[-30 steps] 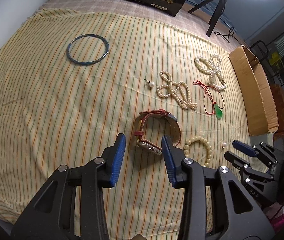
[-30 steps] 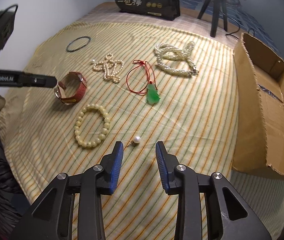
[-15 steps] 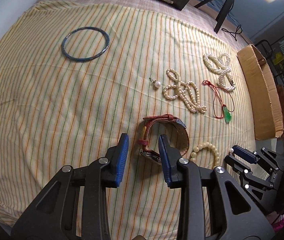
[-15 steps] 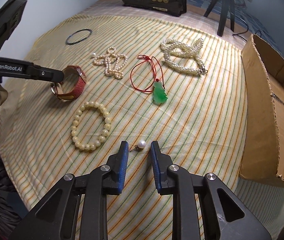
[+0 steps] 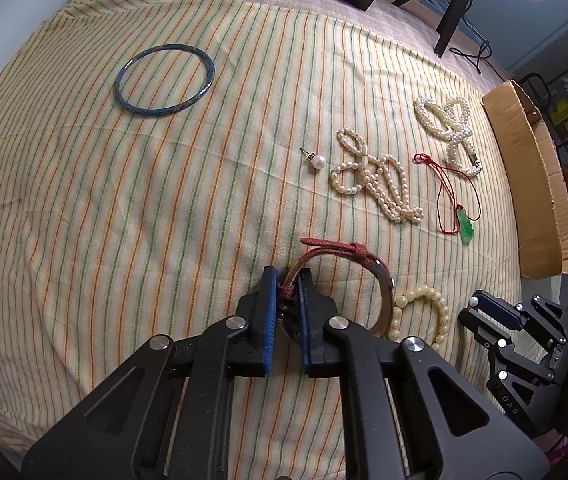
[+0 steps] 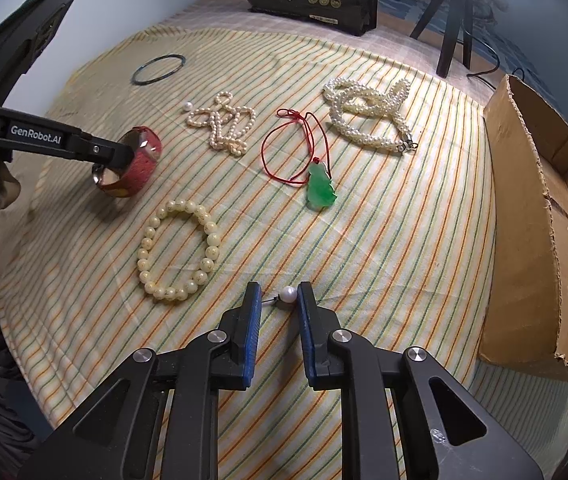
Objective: Organize jewelry
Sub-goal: 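Carry the watch with the left tool while the right tool drops the earring into the box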
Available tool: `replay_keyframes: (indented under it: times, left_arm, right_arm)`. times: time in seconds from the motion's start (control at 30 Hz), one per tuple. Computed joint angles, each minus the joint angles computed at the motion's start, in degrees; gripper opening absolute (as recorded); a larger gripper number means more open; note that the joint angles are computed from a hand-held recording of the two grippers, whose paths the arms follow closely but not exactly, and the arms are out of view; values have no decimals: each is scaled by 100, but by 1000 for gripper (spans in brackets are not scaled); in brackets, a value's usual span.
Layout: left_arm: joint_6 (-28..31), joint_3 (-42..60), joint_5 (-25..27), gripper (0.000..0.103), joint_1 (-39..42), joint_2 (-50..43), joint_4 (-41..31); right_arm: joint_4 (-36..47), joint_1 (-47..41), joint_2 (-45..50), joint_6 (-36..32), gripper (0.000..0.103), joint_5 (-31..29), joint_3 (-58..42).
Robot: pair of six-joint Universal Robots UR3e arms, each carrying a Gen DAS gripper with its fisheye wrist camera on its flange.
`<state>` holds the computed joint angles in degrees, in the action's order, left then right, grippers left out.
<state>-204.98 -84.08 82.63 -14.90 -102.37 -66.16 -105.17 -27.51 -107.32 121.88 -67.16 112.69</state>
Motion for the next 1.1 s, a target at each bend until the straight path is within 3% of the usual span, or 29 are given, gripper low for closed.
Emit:
replay_keyframes:
  times: [0.77, 1.1]
  left_arm:
    - [-159, 5, 434, 7, -145, 532, 221]
    - [-237, 837, 516, 7, -513, 304, 215]
  right_arm:
    - [1186, -893, -631, -609, 16, 647, -508]
    - [1929, -1514, -664, -933, 16, 1153, -1159]
